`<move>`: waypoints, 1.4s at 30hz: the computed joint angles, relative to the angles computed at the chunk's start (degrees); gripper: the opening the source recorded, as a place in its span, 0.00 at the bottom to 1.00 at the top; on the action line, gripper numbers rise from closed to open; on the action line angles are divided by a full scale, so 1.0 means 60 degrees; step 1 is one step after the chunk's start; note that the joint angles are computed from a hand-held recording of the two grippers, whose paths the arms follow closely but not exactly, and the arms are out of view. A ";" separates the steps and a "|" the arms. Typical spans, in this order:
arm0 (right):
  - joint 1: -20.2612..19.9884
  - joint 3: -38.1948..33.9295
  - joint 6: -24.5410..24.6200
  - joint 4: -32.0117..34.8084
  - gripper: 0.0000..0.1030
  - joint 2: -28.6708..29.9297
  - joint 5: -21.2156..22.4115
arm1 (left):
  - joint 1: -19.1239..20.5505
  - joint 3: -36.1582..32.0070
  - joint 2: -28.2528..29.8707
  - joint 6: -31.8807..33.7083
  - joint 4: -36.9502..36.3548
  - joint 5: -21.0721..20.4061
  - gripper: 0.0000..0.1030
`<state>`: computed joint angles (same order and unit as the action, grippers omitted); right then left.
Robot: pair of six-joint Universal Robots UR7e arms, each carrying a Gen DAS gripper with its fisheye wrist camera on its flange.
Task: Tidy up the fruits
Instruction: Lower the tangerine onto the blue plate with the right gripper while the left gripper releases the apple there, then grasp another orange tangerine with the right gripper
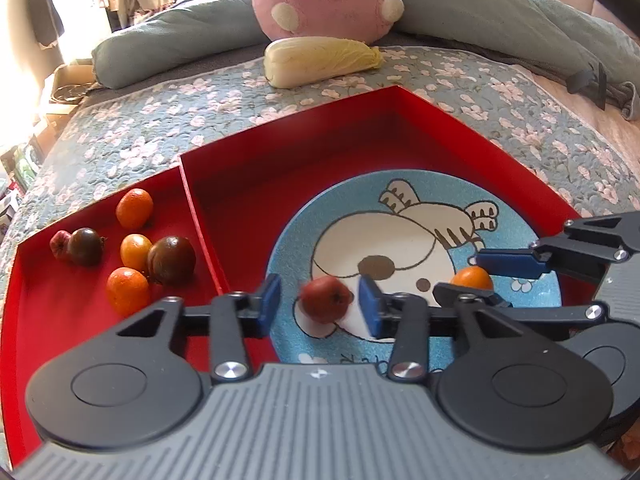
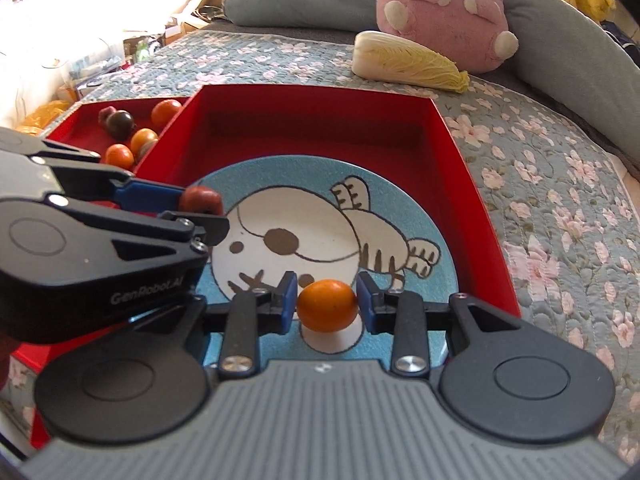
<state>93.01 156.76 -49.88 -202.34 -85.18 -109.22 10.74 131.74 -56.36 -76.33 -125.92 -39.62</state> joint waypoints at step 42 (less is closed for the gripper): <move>0.3888 -0.2815 -0.0158 0.1977 0.42 0.4414 -0.0258 | 0.0369 0.1060 -0.6054 -0.7032 0.8514 -0.0557 0.58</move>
<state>116.34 139.87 -50.83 -190.48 -58.70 -110.77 12.96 138.10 -92.69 -118.52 -74.83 -42.96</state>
